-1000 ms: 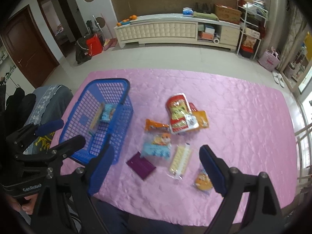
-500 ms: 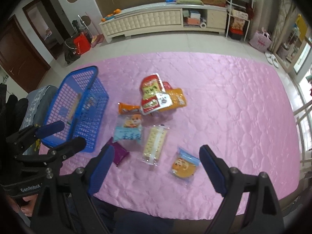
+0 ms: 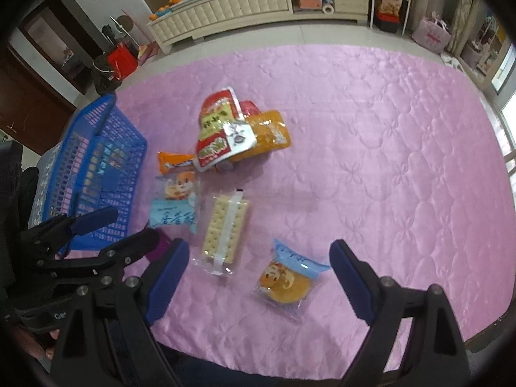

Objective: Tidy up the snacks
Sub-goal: 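Move both grippers back over the snacks and grasp the fox bun packet with the left gripper, then grasp the white-strip cracker packet with the right gripper while the left gripper holds the fox packet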

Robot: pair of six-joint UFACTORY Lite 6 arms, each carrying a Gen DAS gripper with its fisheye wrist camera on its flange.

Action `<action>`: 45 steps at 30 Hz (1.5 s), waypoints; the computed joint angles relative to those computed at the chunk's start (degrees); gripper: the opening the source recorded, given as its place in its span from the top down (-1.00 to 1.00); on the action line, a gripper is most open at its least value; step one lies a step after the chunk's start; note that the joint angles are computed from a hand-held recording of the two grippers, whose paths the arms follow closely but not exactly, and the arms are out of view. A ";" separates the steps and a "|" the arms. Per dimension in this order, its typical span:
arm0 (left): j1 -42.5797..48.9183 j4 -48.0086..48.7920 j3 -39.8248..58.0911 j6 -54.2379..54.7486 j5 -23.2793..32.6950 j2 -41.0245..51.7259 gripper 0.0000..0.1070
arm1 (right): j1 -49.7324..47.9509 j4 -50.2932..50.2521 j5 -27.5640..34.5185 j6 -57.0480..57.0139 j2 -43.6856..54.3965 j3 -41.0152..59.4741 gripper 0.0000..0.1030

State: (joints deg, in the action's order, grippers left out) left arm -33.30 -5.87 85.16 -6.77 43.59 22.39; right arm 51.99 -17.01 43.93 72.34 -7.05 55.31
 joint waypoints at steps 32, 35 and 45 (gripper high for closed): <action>2.51 5.50 12.97 -7.06 -1.74 19.35 -0.52 | -10.02 9.29 -14.06 -16.37 11.24 -2.35 -0.78; 2.67 4.57 14.52 -6.81 -0.91 20.83 -0.51 | -9.33 9.37 -13.97 -16.15 12.53 -0.96 -0.78; 3.19 8.92 5.56 -7.96 -7.48 16.70 -0.26 | -7.86 9.93 -14.14 -13.89 17.67 2.89 -0.78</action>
